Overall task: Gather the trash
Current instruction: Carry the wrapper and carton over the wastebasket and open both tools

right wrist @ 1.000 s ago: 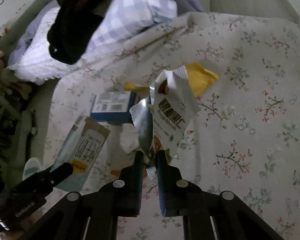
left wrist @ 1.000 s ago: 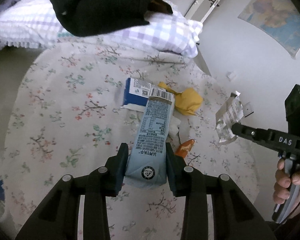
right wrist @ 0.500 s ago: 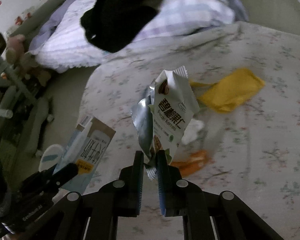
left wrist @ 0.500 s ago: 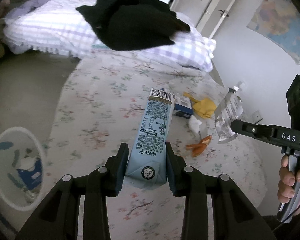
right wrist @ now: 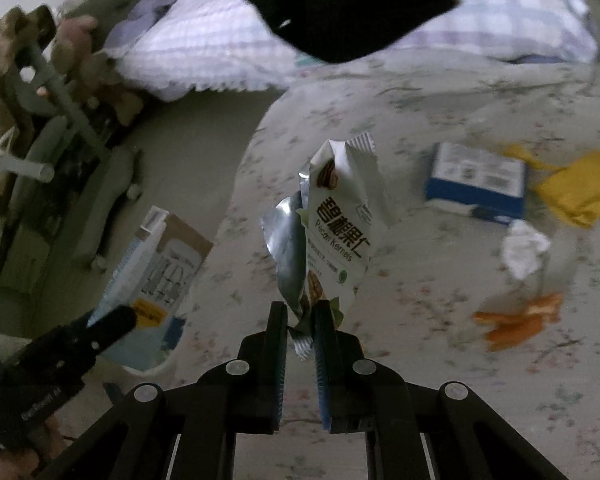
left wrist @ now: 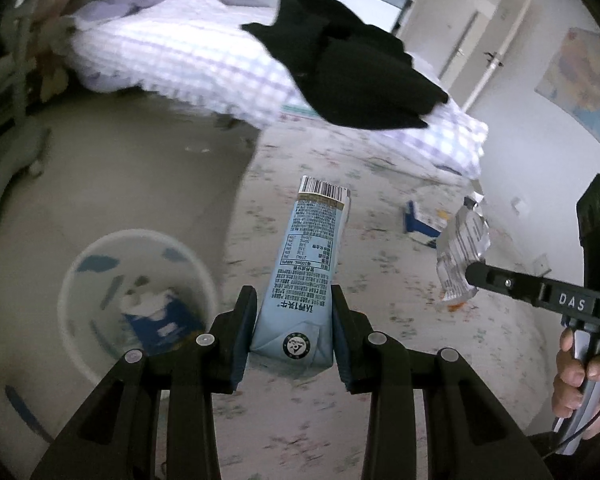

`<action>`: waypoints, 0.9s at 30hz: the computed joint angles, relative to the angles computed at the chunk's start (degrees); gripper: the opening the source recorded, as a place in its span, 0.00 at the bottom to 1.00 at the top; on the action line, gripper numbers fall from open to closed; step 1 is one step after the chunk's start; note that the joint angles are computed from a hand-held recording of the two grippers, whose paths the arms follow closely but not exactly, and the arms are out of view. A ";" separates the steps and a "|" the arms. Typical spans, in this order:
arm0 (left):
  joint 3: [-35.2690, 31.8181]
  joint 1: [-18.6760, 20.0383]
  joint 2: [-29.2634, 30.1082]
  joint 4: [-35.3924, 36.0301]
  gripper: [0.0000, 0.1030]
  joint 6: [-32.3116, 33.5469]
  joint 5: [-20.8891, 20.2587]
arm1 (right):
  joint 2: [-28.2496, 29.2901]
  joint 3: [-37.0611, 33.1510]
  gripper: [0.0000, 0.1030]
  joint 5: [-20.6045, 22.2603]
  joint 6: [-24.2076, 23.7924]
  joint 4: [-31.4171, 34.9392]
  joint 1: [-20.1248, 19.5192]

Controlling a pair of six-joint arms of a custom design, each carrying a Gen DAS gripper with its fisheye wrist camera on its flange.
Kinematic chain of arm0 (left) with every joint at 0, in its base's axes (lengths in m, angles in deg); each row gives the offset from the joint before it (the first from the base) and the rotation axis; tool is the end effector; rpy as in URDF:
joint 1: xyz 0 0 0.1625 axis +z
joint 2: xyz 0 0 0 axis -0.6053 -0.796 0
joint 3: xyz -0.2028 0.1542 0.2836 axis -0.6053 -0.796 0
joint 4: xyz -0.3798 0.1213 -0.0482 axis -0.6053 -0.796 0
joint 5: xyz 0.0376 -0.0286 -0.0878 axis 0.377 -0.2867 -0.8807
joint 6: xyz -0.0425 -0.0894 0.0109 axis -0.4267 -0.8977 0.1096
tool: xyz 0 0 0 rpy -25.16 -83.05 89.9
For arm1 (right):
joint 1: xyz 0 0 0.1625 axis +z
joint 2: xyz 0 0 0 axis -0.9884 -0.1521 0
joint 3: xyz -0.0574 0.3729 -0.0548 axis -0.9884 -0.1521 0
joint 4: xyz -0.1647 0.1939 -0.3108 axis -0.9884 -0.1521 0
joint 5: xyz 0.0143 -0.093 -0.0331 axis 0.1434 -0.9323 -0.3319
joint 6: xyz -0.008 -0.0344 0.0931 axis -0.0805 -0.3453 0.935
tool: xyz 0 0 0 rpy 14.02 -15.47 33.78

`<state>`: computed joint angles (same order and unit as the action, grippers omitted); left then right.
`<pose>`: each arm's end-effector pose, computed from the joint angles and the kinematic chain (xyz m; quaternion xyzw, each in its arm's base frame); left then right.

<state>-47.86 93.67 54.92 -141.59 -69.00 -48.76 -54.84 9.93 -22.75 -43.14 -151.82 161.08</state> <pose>-0.3290 -0.8209 -0.0336 0.2152 0.9370 -0.2062 0.1821 -0.0308 -0.7790 0.3534 -0.0020 -0.9433 0.2728 0.1892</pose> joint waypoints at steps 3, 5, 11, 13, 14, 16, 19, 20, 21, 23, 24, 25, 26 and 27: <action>10.59 0.81 -6.06 -5.10 0.37 -0.47 1.17 | 1.45 -0.41 0.11 -0.09 -0.43 0.34 0.95; 14.42 1.33 -8.43 -6.85 0.37 -0.96 2.01 | 2.40 -0.91 0.11 -0.08 -0.72 0.83 1.47; 20.74 2.94 -12.69 -9.15 0.37 -2.94 4.64 | 5.73 -3.16 0.11 -0.59 -1.92 2.31 3.17; 22.71 3.51 -14.00 -10.14 0.37 -3.66 5.37 | 6.71 -3.91 0.11 -0.58 -1.98 2.71 3.71; 23.76 3.81 -14.67 -10.79 0.37 -3.99 5.75 | 7.41 -4.54 0.11 -0.53 -2.06 3.14 3.97; 25.37 4.36 -15.70 -12.02 0.37 -4.62 6.40 | 8.64 -5.65 0.11 -0.25 -2.15 3.89 4.41; 24.69 5.06 -15.97 -9.70 0.56 -7.93 8.21 | 10.49 -7.62 0.11 0.05 -2.00 4.94 5.06; 24.75 5.15 -16.10 -9.42 0.65 -8.57 9.09 | 11.24 -8.50 0.11 0.26 -2.00 5.42 5.23; 25.69 5.14 -16.62 -9.92 0.76 -9.00 10.33 | 12.04 -9.46 0.11 0.39 -1.96 5.92 5.40; 27.71 5.18 -17.79 -11.48 0.78 -9.04 11.86 | 13.31 -10.81 0.11 0.54 -1.65 6.68 5.67; 28.65 5.20 -18.45 -11.66 0.80 -9.49 12.48 | 13.67 -11.19 0.11 0.63 -1.47 6.97 5.79; 29.51 5.27 -19.06 -11.82 0.83 -9.89 12.84 | 14.52 -12.25 0.11 0.88 -1.31 7.76 5.91; 31.14 5.36 -20.10 -12.50 0.85 -10.27 13.15 | 15.04 -12.84 0.11 0.99 -1.17 8.22 6.04; 32.03 5.43 -20.71 -12.85 0.86 -10.48 13.43 | 15.66 -13.61 0.11 1.09 -1.08 8.78 6.13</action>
